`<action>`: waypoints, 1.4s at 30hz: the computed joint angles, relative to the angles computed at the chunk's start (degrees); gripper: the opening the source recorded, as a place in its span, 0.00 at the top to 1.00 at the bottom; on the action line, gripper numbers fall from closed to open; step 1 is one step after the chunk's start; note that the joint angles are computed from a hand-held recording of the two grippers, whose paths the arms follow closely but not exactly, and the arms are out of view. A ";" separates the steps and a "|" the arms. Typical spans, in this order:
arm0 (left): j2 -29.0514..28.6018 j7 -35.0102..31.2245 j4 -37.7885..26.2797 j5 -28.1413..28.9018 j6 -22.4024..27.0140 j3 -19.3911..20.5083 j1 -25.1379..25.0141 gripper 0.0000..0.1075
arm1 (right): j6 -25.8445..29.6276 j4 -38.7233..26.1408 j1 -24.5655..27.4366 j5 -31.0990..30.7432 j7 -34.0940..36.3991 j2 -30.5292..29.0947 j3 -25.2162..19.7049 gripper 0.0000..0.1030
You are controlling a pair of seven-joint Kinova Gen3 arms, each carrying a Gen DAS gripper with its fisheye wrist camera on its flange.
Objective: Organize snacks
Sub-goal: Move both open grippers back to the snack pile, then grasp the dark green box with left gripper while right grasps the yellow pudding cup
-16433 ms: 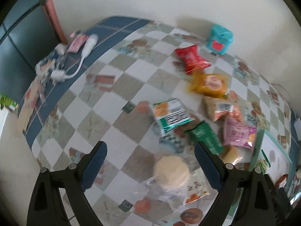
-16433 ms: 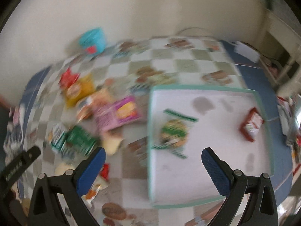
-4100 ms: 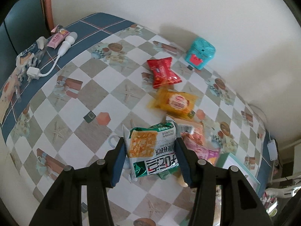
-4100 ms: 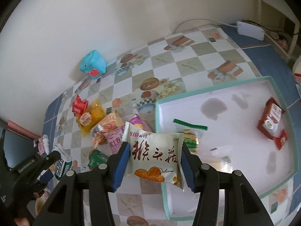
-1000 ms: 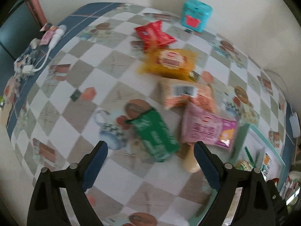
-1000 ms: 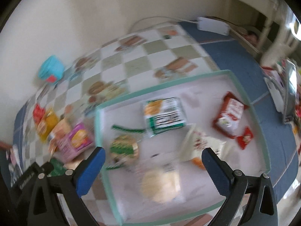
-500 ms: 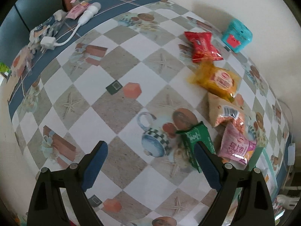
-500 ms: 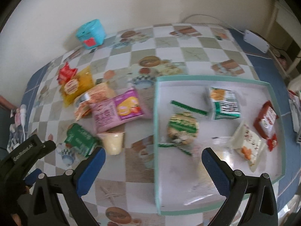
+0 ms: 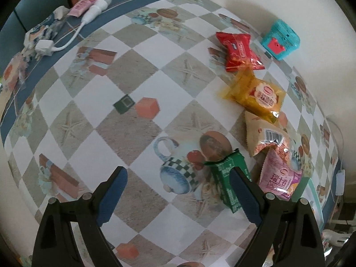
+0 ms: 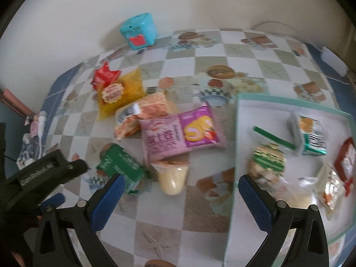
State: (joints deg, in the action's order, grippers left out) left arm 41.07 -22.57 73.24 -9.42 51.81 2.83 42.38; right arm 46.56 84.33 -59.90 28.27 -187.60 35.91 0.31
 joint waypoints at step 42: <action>11.97 -13.42 -17.44 7.63 3.74 1.43 -0.79 0.33 | -12.72 4.08 1.13 -3.26 1.38 2.44 3.83 0.51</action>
